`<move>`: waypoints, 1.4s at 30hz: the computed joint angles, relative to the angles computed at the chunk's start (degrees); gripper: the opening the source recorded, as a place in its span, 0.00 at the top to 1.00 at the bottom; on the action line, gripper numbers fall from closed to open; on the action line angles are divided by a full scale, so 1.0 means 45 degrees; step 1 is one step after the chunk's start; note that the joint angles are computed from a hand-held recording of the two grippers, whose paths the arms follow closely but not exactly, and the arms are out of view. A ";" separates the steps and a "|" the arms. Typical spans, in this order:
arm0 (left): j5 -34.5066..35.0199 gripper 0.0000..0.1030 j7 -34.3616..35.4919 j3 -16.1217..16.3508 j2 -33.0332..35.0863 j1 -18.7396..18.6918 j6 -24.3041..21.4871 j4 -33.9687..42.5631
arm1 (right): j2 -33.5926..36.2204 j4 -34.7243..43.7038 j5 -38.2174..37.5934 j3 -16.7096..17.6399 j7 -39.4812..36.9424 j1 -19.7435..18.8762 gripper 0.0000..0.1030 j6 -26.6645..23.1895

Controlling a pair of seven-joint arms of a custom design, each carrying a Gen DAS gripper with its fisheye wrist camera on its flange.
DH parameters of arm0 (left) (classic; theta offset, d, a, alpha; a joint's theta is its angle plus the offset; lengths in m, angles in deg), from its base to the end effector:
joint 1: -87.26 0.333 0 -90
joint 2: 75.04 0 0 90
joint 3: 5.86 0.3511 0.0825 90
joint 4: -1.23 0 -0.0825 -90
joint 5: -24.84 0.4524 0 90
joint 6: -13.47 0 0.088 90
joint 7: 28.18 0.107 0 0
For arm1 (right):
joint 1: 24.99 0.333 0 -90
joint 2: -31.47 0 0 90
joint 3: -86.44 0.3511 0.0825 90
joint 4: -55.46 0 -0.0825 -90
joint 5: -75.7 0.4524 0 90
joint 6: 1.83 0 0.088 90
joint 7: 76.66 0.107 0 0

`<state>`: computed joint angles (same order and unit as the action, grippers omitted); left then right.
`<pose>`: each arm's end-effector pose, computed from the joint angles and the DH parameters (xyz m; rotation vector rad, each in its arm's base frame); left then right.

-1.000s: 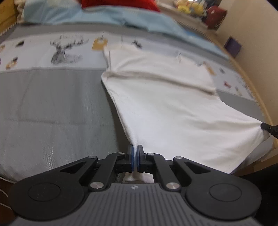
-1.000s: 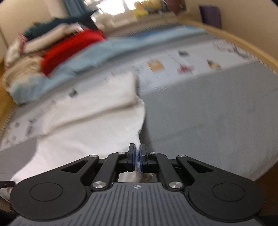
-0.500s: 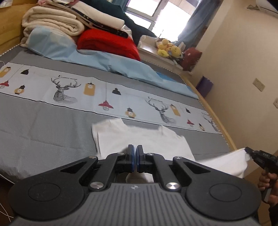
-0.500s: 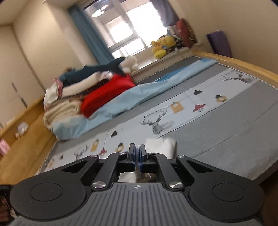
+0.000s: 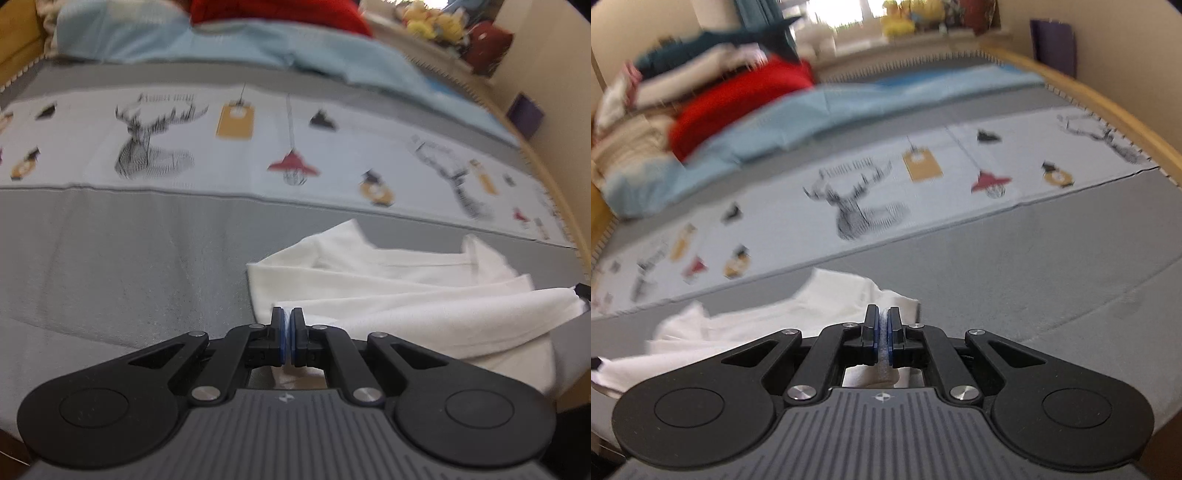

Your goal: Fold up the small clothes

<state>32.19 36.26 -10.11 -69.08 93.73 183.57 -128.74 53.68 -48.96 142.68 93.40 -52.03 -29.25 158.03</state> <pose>0.6248 0.0160 0.3667 -2.2234 1.5257 -0.6526 0.7380 -0.0152 0.3594 -1.7489 1.5039 -0.3608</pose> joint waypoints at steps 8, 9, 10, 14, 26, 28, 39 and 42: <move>-0.3512 0.89 0.2412 -0.0948 0.0337 0.1155 0.0216 0.0051 | 0.1502 0.0948 -0.3382 0.0076 0.2609 0.0461 0.94 0.1047; -0.2998 0.86 0.1957 -0.0601 0.0263 0.0915 0.0193 -0.0041 | 0.1447 0.0872 -0.2902 0.0608 0.1962 -0.0002 0.93 0.1364; -0.2336 0.84 0.1422 -0.0254 0.0167 0.0683 0.0060 -0.0144 | 0.1400 0.0802 -0.2484 0.0946 0.1539 -0.0329 0.90 0.1624; -0.2907 0.74 0.2301 -0.0360 0.0070 0.0875 -0.0763 -0.0298 | 0.1322 0.0650 -0.2550 0.0586 0.2069 -0.0458 0.86 0.1379; -0.1123 0.58 0.1691 -0.0099 0.1094 -0.0061 -0.1719 0.0930 | 0.1767 0.0847 -0.6003 -0.0224 0.2870 0.0331 0.85 -0.0701; -0.0490 0.58 0.1306 -0.0001 0.1341 -0.0228 -0.1708 0.1221 | 0.1943 0.1086 -0.6206 -0.0264 0.3214 0.0462 0.85 -0.0697; 0.0957 0.58 -0.1134 0.0318 0.2353 -0.0363 -0.1653 0.2583 | 0.3220 0.2718 -0.6063 0.0645 0.3963 0.0220 0.85 0.1076; 0.0679 0.58 -0.0936 0.0060 0.2434 -0.0088 -0.1751 0.2684 | 0.3387 0.2977 -0.5979 0.0829 0.4133 0.0018 0.85 0.1001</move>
<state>35.25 32.05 -9.85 -58.12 93.33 175.69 -116.66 68.92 -35.56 115.77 97.13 -33.43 -29.17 162.53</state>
